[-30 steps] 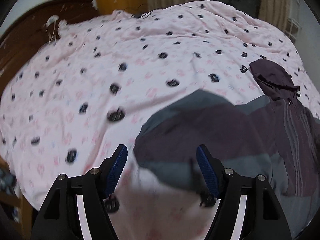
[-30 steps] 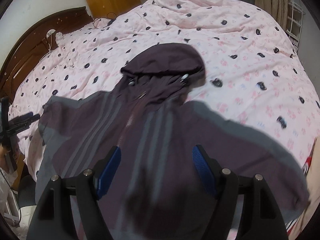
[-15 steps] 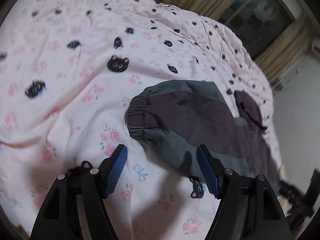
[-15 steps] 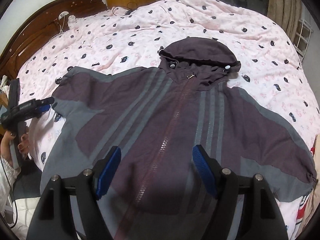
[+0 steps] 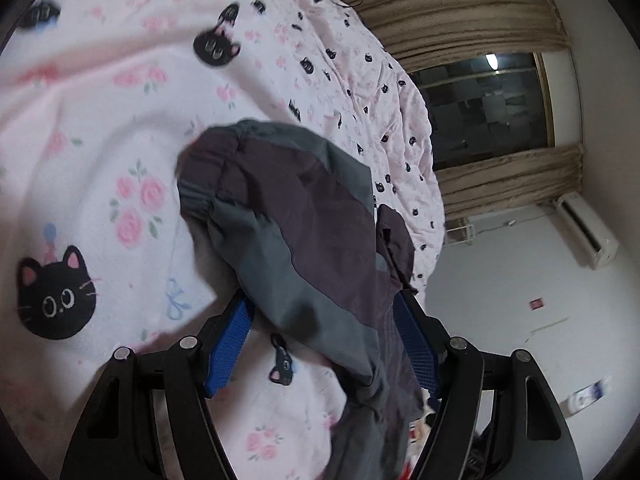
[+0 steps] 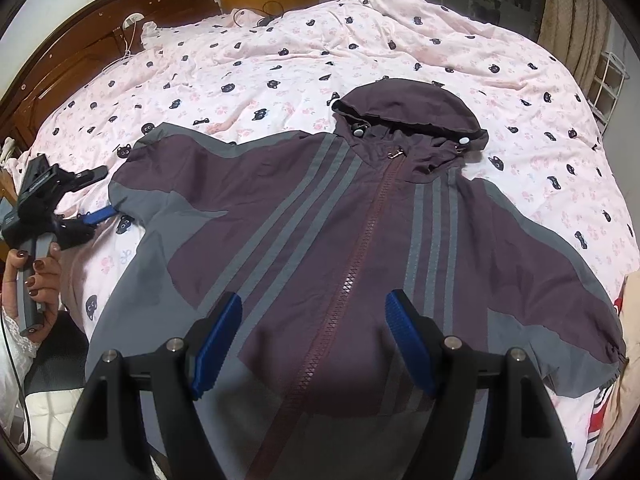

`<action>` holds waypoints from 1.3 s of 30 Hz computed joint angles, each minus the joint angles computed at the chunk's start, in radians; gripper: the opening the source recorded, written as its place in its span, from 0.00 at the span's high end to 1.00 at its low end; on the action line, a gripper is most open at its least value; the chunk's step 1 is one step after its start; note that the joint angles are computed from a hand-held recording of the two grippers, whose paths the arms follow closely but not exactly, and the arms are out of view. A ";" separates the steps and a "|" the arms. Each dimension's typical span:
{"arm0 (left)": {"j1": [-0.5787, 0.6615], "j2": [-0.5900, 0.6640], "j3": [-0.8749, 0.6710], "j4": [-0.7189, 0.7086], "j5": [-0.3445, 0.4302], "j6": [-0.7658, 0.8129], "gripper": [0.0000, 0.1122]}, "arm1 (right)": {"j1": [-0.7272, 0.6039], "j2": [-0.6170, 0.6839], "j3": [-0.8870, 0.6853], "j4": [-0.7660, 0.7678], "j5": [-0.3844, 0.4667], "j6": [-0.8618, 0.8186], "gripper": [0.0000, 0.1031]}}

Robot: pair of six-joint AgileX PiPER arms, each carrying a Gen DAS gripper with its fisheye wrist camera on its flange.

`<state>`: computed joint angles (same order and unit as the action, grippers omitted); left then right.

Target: Fold clothes

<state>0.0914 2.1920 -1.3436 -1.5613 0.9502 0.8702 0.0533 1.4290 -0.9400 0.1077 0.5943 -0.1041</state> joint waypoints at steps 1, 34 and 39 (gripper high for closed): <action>-0.004 -0.003 0.006 -0.012 -0.012 0.006 0.40 | 0.006 -0.002 0.000 -0.009 0.001 0.007 0.26; 0.001 0.029 -0.033 -0.081 -0.239 0.044 0.85 | 0.075 0.038 0.001 -0.073 0.015 0.090 0.26; -0.002 -0.014 0.025 -0.107 -0.280 0.107 0.86 | 0.095 0.054 -0.013 -0.085 0.019 0.103 0.26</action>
<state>0.0895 2.1780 -1.3188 -1.6686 0.6701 0.9777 0.1485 1.4825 -0.9534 0.0230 0.6129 -0.0010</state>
